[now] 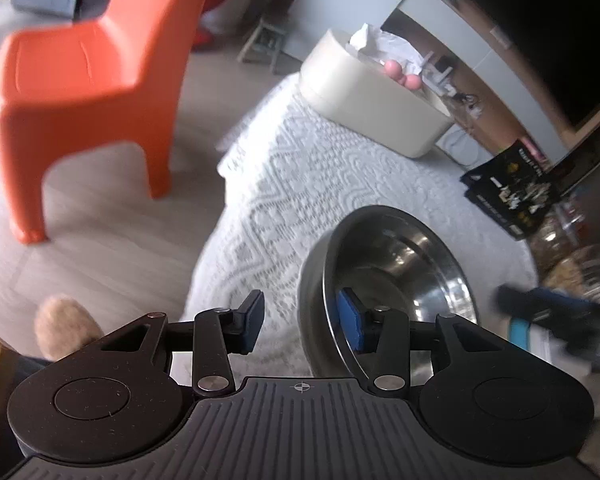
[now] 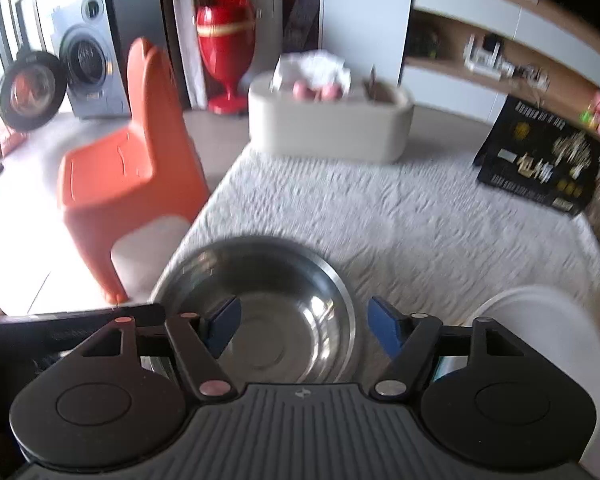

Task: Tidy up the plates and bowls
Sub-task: 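Move both tools to the stainless steel bowl and grasp its rim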

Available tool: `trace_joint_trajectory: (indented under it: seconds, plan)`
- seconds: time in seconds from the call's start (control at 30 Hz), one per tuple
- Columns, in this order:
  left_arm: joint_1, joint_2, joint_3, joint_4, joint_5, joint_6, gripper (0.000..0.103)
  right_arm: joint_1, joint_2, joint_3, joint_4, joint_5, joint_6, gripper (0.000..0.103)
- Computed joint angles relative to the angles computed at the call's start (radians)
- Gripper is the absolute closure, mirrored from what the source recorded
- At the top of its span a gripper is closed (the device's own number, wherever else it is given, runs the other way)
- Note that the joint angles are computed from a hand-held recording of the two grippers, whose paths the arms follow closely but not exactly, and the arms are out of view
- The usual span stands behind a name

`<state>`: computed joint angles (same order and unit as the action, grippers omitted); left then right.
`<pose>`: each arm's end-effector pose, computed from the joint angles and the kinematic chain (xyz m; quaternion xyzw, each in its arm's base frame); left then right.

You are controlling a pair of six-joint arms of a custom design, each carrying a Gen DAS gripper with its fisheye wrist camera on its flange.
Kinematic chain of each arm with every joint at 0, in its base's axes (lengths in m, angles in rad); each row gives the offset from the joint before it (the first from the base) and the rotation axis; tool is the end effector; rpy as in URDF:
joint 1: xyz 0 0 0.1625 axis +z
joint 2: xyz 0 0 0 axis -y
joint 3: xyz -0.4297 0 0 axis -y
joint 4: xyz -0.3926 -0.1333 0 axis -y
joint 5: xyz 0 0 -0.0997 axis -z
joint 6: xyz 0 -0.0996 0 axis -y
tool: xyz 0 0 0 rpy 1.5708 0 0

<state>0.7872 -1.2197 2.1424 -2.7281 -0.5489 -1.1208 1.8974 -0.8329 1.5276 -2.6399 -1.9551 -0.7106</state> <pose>-0.1939 -0.5039 0.2256 -0.2018 0.8444 -0.4549 0.1985 0.3210 -0.6485 0.1796 0.4472 -0.8553 0.1435 0.2190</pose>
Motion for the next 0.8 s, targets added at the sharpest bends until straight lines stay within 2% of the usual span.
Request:
trace_joint_trajectory:
  seconds: [0.07,0.17,0.23,0.3,0.4,0.63,0.8]
  plan:
    - [0.009,-0.002,0.016,-0.065,-0.027,0.019,0.059,-0.005,0.019,-0.011,0.032,-0.028,0.023,0.043]
    - [0.014,0.002,0.024,-0.116,-0.047,0.038,0.065,-0.016,0.046,-0.031,0.057,-0.066,0.064,0.043]
    - [0.017,0.007,0.022,-0.14,-0.066,0.061,0.068,-0.021,0.047,-0.013,0.012,-0.083,0.046,0.045]
    - [0.017,0.013,0.012,-0.12,-0.078,0.065,0.07,-0.021,0.05,0.002,-0.02,-0.099,0.008,0.046]
    - [0.013,0.02,0.003,-0.092,-0.073,0.05,0.07,-0.021,0.046,0.011,-0.01,-0.106,0.003,0.044]
    - [0.017,0.019,0.01,-0.11,-0.079,0.042,0.073,-0.039,0.04,0.006,0.042,-0.125,0.041,0.046]
    - [0.016,0.02,0.011,-0.111,-0.079,0.045,0.073,-0.054,0.024,0.011,0.104,-0.113,0.101,0.045]
